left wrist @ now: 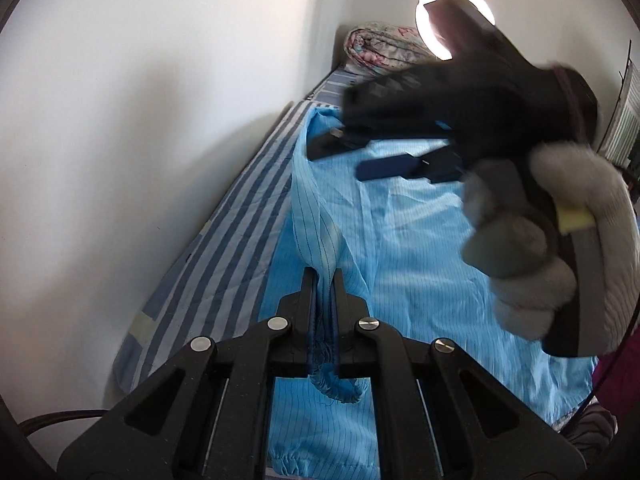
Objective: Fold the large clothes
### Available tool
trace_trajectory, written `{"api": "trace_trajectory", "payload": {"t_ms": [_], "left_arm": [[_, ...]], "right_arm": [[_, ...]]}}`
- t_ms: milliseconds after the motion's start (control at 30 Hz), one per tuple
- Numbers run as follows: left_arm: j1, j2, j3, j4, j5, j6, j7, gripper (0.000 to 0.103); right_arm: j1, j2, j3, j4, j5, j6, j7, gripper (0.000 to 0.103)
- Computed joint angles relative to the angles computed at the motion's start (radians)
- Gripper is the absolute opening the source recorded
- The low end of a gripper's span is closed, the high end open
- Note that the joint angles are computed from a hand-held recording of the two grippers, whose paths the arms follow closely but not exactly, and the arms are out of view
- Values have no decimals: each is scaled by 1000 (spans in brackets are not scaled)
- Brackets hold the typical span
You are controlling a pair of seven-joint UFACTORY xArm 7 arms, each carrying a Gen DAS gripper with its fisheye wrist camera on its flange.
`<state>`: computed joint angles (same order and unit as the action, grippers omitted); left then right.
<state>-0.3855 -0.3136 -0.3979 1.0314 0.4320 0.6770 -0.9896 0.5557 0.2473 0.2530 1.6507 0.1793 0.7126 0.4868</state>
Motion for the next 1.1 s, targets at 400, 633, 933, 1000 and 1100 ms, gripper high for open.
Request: {"api": "trace_trajectory", "payload": {"t_ms": [400, 633, 933, 1000, 1100], "left_arm": [[-2, -8, -27, 50, 134, 77, -19, 3], [-50, -56, 2, 16, 8, -19, 88, 3], [-127, -116, 72, -62, -341, -157, 322, 56], [-106, -137, 75, -90, -376, -155, 293, 56], [-123, -145, 116, -136, -482, -154, 289, 56]], "right_arm": [[45, 124, 2, 133, -11, 31, 25, 0], [-42, -144, 52, -237, 256, -267, -96, 0], [7, -540, -21, -837, 422, -468, 39, 0], [27, -589, -39, -913, 415, -466, 72, 0], [39, -644, -49, -991, 385, -453, 129, 0]]}}
